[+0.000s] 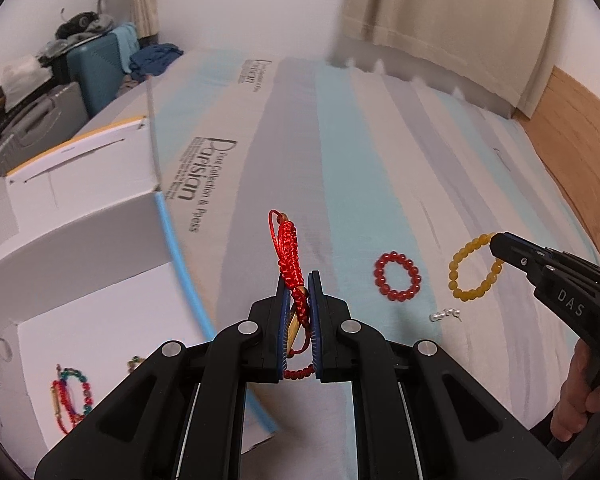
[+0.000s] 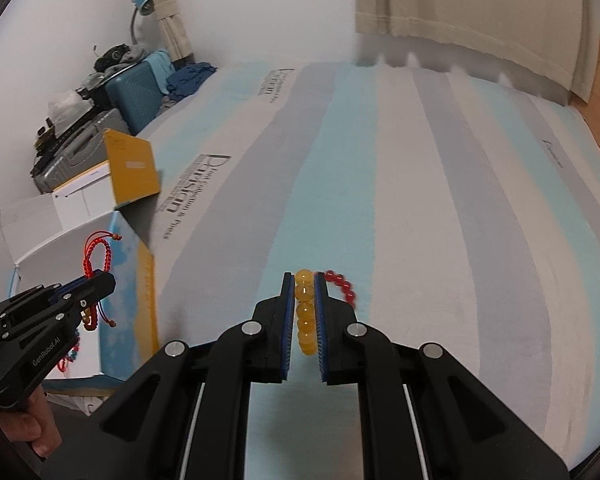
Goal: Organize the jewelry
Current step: 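Carry both held bracelets over the open white box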
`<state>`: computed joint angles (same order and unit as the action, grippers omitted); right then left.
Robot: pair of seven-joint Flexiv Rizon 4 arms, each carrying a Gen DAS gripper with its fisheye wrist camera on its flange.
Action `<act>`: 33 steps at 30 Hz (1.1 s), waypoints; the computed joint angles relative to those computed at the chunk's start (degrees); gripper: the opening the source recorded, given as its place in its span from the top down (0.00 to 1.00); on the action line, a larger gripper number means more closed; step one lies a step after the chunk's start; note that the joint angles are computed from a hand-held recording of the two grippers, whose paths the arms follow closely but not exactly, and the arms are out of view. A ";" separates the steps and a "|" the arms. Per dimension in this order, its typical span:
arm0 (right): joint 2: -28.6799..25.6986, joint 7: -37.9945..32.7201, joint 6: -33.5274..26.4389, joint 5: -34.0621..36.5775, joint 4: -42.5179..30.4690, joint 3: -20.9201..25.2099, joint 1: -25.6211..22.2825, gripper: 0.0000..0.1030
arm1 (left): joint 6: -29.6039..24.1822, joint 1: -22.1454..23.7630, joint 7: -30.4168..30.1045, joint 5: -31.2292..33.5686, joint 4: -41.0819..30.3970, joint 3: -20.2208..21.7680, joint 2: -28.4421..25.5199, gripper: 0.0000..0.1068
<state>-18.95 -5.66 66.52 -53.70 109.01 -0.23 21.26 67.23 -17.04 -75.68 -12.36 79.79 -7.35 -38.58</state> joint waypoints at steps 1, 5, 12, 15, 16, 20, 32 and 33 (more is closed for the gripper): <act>-0.37 -0.46 -0.21 0.27 -0.74 0.19 0.18 0.91 | 0.23 0.28 0.04 -0.12 0.34 -0.03 0.26 0.92; -1.86 -1.83 -0.36 0.85 -3.36 0.45 1.49 0.91 | 1.34 1.41 0.11 -0.65 2.11 -0.03 1.66 0.92; -4.66 -4.86 -0.98 2.03 -8.26 0.40 4.67 0.91 | 2.75 2.73 -0.43 -0.43 4.32 1.18 3.53 0.92; -5.77 -6.03 -0.95 2.41 -10.08 0.25 6.11 0.91 | 3.45 3.36 -0.99 -0.04 5.72 1.92 4.56 0.92; -6.06 -6.32 -0.88 2.52 -10.56 0.15 6.55 0.91 | 3.65 3.62 -1.12 0.03 6.28 2.06 4.91 0.92; -7.80 -7.97 -0.05 3.21 -13.29 -0.04 8.29 0.91 | 4.57 5.02 -1.66 0.12 8.96 2.77 6.57 0.92; -15.98 -19.09 -0.40 11.56 -24.68 0.50 13.81 0.91 | 4.97 8.61 -3.04 0.15 12.39 4.53 9.20 0.92; -16.47 -19.79 -0.56 12.17 -25.35 0.41 14.24 0.91 | 4.91 8.90 -3.09 0.13 12.49 4.60 9.32 0.92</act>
<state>-35.42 -25.45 65.95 -41.53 83.66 0.18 35.50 72.13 -8.14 -78.78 -12.23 92.28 -2.76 -29.26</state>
